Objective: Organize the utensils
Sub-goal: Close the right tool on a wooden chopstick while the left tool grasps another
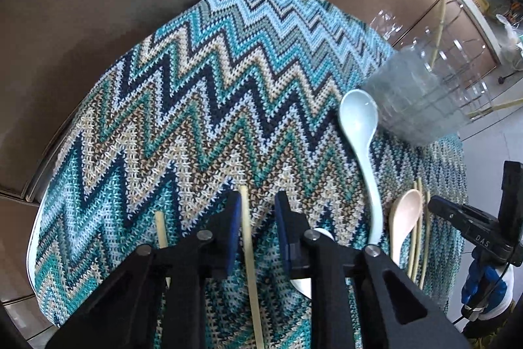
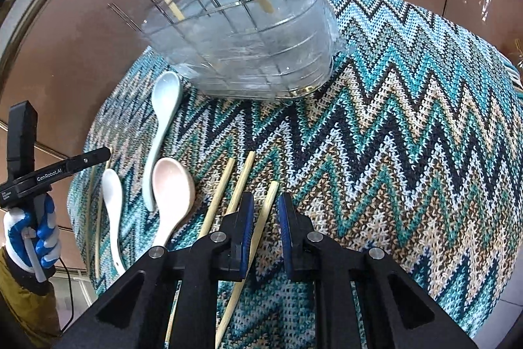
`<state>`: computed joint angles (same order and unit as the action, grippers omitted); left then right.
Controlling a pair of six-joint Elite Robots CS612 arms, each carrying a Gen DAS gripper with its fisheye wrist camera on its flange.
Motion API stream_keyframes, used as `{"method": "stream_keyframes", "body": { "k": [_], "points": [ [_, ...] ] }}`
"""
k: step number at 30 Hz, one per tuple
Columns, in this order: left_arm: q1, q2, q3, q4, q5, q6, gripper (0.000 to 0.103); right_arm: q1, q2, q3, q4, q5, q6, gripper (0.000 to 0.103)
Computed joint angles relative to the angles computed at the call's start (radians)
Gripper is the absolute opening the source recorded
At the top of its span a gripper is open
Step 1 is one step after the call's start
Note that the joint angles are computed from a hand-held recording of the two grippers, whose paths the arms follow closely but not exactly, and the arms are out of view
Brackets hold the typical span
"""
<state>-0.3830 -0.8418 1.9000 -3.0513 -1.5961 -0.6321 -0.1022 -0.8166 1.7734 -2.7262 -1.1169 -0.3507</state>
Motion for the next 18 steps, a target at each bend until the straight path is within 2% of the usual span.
{"method": "stream_keyframes", "body": {
  "k": [7,11,18],
  "points": [
    [-0.001,0.009,-0.023,0.059,0.016,0.008,0.015,0.017,0.011,-0.021,0.036,-0.049,-0.006,0.016],
    [-0.006,0.013,-0.031,0.070,0.038,0.008,0.005,0.037,0.024,-0.041,0.038,-0.074,0.007,0.011],
    [-0.015,-0.005,0.011,0.001,0.068,-0.009,0.004,0.022,0.019,-0.029,0.010,-0.022,0.028,0.006]
  ]
}}
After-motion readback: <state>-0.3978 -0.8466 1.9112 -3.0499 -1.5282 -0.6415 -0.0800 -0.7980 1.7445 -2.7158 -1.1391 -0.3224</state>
